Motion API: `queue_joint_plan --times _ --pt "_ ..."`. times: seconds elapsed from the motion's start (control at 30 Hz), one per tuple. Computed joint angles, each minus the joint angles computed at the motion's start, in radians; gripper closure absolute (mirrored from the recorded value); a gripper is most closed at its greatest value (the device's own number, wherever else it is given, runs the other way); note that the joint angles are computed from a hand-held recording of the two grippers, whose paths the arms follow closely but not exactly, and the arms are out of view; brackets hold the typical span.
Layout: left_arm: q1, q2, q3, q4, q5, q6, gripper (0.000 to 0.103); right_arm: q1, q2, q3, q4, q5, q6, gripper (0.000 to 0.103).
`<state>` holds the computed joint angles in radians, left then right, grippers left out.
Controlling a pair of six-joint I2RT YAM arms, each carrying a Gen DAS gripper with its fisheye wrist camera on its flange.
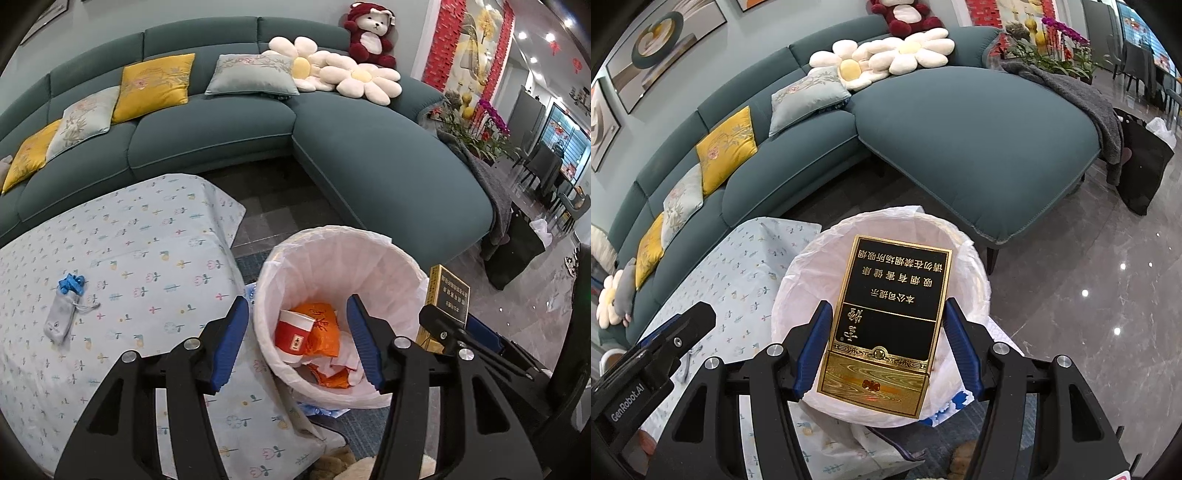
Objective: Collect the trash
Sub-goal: 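Move both grippers back over the grey pouch and blue ribbon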
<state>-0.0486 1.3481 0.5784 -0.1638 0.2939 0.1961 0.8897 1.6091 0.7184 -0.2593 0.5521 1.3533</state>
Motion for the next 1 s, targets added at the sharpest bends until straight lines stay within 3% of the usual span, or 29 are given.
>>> queue_joint_plan --times 0.57,1.0 --pt "0.222 0.039 0.022 -0.025 0.075 0.102 0.043 0.042 0.106 0.192 -0.112 0.016 -0.04 0.041" --pt "0.489 0.131 0.111 -0.078 0.165 0.212 0.042 0.106 0.288 0.485 -0.229 0.015 -0.113 0.041"
